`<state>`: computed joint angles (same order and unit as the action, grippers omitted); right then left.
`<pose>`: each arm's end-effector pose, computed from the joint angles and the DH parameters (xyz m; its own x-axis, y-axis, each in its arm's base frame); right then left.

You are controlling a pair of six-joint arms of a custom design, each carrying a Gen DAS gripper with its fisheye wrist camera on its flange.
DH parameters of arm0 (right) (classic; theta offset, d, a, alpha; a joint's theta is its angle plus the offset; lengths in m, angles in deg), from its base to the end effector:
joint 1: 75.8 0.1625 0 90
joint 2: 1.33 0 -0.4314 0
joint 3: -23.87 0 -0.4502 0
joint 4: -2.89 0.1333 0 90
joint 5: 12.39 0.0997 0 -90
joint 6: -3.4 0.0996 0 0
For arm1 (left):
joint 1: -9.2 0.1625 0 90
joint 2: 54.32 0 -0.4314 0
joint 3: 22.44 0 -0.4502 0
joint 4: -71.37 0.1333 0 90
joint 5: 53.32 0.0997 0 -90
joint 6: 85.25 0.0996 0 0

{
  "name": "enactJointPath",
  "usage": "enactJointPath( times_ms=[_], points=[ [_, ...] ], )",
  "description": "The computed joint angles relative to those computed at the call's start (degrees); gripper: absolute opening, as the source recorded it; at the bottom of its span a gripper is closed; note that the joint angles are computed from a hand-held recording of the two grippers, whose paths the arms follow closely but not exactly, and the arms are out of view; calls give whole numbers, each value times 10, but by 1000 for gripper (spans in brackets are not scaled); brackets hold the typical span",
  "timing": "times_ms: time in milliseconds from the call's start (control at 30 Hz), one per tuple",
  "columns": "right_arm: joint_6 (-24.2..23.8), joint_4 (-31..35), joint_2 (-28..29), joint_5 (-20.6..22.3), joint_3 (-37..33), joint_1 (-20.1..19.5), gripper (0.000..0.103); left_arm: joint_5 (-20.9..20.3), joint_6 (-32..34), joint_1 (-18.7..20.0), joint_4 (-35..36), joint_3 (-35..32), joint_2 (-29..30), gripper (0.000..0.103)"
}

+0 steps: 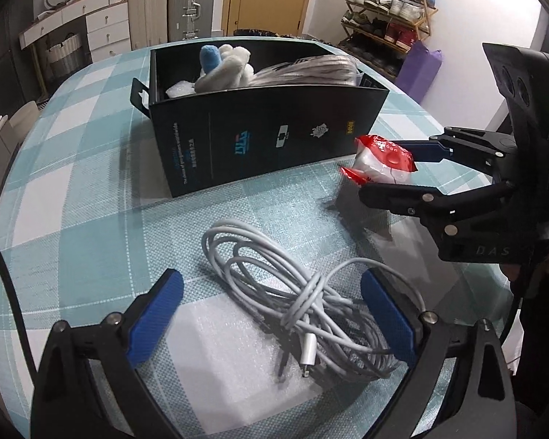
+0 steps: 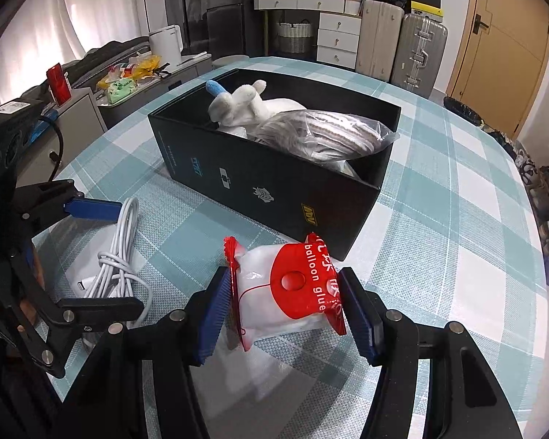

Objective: Organize soft objects
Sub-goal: 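Lift the balloon glue packet with the right gripper while the left gripper grasps the white cable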

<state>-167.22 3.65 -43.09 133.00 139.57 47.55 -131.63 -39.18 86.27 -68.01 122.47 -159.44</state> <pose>0.2436 -0.2768 -0.0637 -0.6723 0.0022 0.7402 -0.4264 0.8163 -0.3897 0.0717 -0.3735 0.2113 -0.5085 0.8213 -0.2586 0.8459 0.5326 0.0283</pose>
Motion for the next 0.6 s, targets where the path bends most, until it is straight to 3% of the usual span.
enactJointPath(
  times_ms=[33,100,167,200,400,600],
  points=[
    [1,1,1,0,-1,1,60,-1,2,0,0,0,-2,91],
    [3,4,1,1,-2,4,60,-5,10,-1,-3,0,-2,74],
    [5,7,1,1,-2,7,60,-18,15,5,8,-4,-4,68],
    [5,8,2,1,-4,8,60,-28,22,9,13,-6,-6,58],
    [0,6,1,0,-4,15,60,-57,39,14,17,-10,-19,30],
    [-6,3,-2,-1,-3,21,60,-67,34,21,4,-20,-7,24]
  ],
)
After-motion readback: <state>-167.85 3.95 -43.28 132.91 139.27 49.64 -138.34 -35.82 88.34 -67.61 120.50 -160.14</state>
